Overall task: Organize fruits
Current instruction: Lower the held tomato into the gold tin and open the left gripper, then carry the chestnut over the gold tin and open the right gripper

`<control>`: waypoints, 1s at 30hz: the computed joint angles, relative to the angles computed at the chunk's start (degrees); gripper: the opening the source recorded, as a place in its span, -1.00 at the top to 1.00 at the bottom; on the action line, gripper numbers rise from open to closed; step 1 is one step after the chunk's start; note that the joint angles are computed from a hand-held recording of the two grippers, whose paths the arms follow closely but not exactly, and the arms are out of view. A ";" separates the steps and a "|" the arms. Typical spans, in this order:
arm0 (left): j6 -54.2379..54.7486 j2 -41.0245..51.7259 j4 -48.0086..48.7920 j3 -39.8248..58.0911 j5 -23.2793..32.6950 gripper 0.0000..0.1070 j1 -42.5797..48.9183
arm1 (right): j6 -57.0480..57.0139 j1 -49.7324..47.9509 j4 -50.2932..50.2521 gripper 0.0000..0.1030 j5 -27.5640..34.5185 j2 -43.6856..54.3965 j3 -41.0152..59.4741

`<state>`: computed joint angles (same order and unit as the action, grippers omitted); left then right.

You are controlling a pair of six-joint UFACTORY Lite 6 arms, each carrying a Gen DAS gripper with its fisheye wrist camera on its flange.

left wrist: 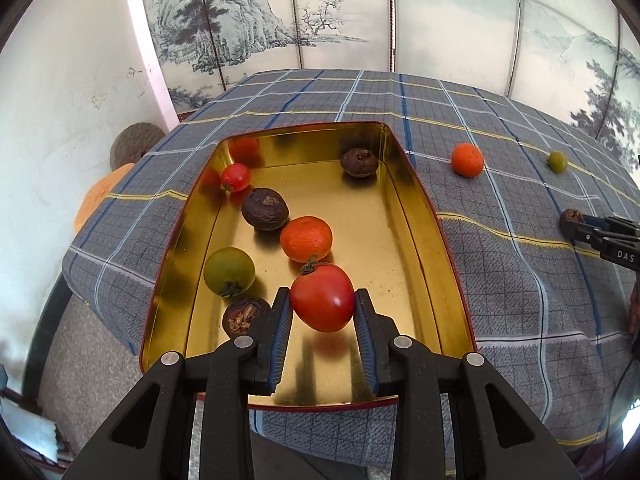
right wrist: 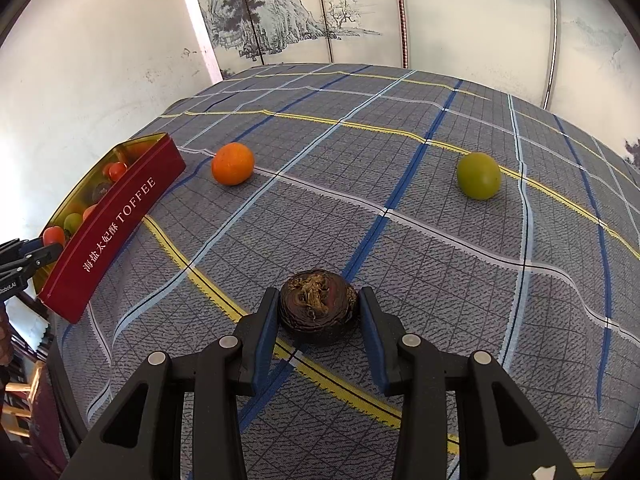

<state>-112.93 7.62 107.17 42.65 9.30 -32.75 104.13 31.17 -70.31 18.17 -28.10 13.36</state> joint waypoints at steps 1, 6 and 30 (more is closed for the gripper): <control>-0.34 0.11 0.33 0.01 0.17 0.39 -0.12 | 0.04 0.07 -0.02 0.28 0.08 0.09 0.06; 1.76 0.45 -1.78 0.06 1.56 0.39 -1.03 | 0.10 0.07 -0.03 0.28 0.02 0.08 0.08; 1.44 -4.81 -1.24 -3.49 10.07 -0.25 -4.40 | 3.13 3.97 -1.36 0.29 2.72 1.34 0.75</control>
